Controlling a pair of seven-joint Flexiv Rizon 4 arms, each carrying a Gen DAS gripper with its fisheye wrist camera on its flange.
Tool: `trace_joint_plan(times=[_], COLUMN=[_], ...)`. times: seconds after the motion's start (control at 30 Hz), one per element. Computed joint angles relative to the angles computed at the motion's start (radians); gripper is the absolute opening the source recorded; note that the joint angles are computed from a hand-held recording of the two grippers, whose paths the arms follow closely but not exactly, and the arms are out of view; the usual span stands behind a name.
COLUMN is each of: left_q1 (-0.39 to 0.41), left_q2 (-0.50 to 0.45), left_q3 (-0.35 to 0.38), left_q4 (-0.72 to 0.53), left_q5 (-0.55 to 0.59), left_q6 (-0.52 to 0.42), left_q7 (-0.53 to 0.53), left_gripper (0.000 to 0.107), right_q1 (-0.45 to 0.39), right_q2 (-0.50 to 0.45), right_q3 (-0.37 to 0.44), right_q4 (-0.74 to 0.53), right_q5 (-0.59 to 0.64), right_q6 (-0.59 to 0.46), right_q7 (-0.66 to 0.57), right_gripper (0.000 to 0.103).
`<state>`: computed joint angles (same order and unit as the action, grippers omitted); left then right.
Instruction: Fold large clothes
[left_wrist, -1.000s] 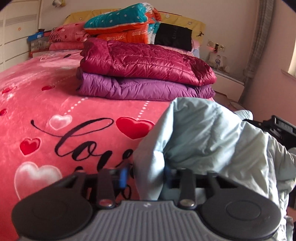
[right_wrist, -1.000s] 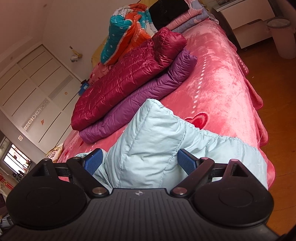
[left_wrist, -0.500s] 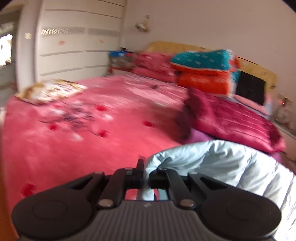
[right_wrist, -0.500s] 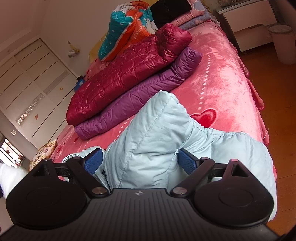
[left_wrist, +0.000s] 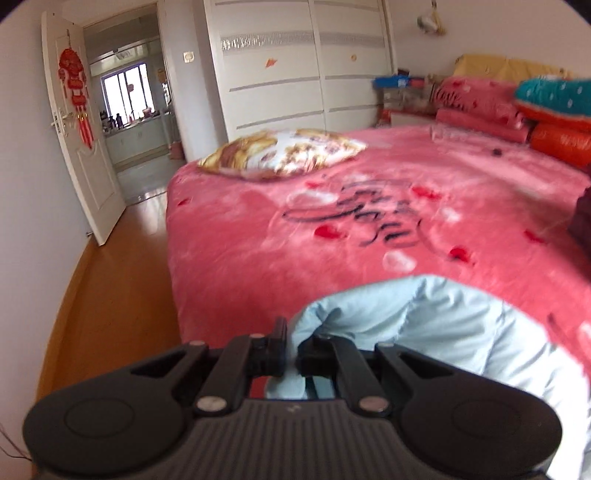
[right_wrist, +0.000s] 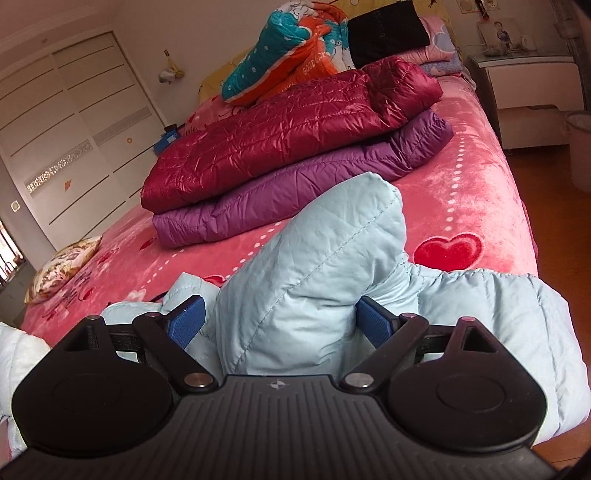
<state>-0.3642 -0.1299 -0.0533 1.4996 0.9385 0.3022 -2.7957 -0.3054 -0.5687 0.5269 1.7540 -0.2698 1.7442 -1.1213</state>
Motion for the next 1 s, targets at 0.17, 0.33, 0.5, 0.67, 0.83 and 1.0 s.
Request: trace_joint_plan(times=[0.17,0.33,0.5,0.67,0.83,1.0], left_q1=[-0.010,-0.015,-0.040,-0.081,-0.158,-0.260], left_q2=[0.000,0.061,0.114,0.124,0.078,0.019], left_q3=[-0.004,-0.019,-0.085,-0.160,-0.210,-0.219], left_q4=[0.031,0.058,0.048,0.016,-0.040,-0.096], left_q5=[-0.014,-0.012,0.046,0.078,0.093,0.119], left_q6=[-0.021,-0.034,-0.111,-0.101,-0.069,-0.043], left_q7=[0.038,-0.006,-0.027,-0.023,-0.010,-0.015], left_gripper=[0.006,0.029,0.042,0.058,0.065,0.068], right_q1=[0.020,-0.005,-0.027,-0.030,-0.102,-0.168], right_q2=[0.002,0.002,0.027,0.067,0.085,0.111], right_q3=[-0.030,-0.015,-0.010,-0.063,-0.056,-0.035], right_q4=[-0.013,-0.016,0.018,0.076,0.115,0.130], right_q5=[0.018,0.051,0.054,0.043,0.064,0.117], right_q6=[-0.022,-0.016,0.026,0.099,0.082,-0.092], right_q7=[0.000,0.000,0.004,0.060,0.218,0.297], right_gripper=[0.103,0.103,0.103,0.103,0.103,0.103])
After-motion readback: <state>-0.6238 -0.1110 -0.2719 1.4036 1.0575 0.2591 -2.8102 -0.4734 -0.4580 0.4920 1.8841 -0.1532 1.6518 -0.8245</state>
